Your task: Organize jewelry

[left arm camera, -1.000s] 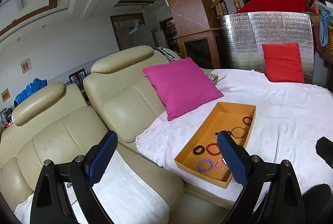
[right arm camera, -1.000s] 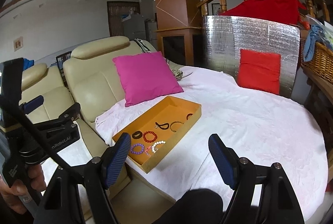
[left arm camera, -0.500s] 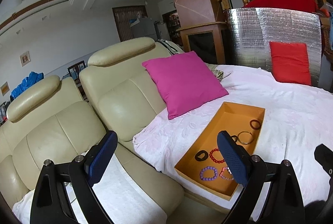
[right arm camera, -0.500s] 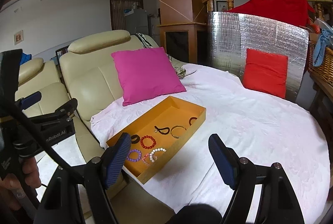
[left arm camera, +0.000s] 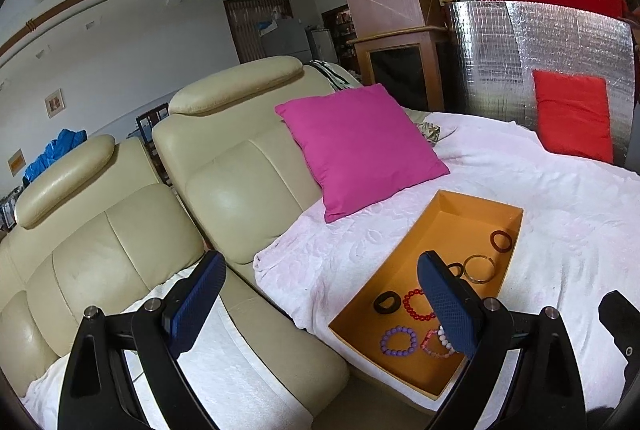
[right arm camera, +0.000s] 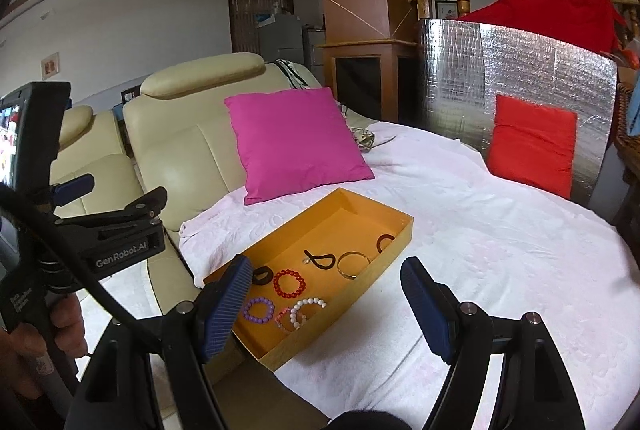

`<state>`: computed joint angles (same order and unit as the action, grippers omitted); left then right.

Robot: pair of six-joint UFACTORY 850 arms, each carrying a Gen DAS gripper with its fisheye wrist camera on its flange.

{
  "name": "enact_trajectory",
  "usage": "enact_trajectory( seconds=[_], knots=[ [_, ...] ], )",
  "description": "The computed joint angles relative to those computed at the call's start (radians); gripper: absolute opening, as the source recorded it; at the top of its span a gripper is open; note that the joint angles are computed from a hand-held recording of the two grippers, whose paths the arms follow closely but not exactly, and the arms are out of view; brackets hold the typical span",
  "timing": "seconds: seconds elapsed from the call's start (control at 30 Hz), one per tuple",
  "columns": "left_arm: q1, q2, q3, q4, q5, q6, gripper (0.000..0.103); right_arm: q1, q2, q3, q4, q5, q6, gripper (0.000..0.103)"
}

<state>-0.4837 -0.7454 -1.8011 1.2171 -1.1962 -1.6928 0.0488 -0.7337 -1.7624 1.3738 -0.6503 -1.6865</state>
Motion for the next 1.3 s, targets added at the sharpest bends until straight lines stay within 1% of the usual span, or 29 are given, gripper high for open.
enact_trajectory(
  seconds=[0.23, 0.43, 0.7, 1.1, 1.3],
  knots=[
    [-0.002, -0.027, -0.049, -0.015, -0.015, 0.037, 0.096, -0.009, -0.049, -0.072, -0.054, -0.028, 0.075, 0.080],
    [0.003, -0.030, -0.057, -0.016, -0.016, 0.036, 0.096, -0.005, -0.060, -0.090, -0.060, -0.035, 0.094, 0.080],
    [0.006, -0.028, -0.051, -0.013, -0.001, 0.027, 0.096, 0.007, -0.062, -0.091, -0.072, -0.019, 0.103, 0.080],
    [0.021, 0.003, -0.001, -0.008, 0.030, -0.010, 0.096, 0.028, -0.052, -0.081, -0.084, 0.011, 0.089, 0.080],
    [0.031, 0.012, 0.020, -0.012, 0.049, -0.022, 0.096, 0.044, -0.049, -0.070, -0.098, 0.046, 0.090, 0.080]
  ],
)
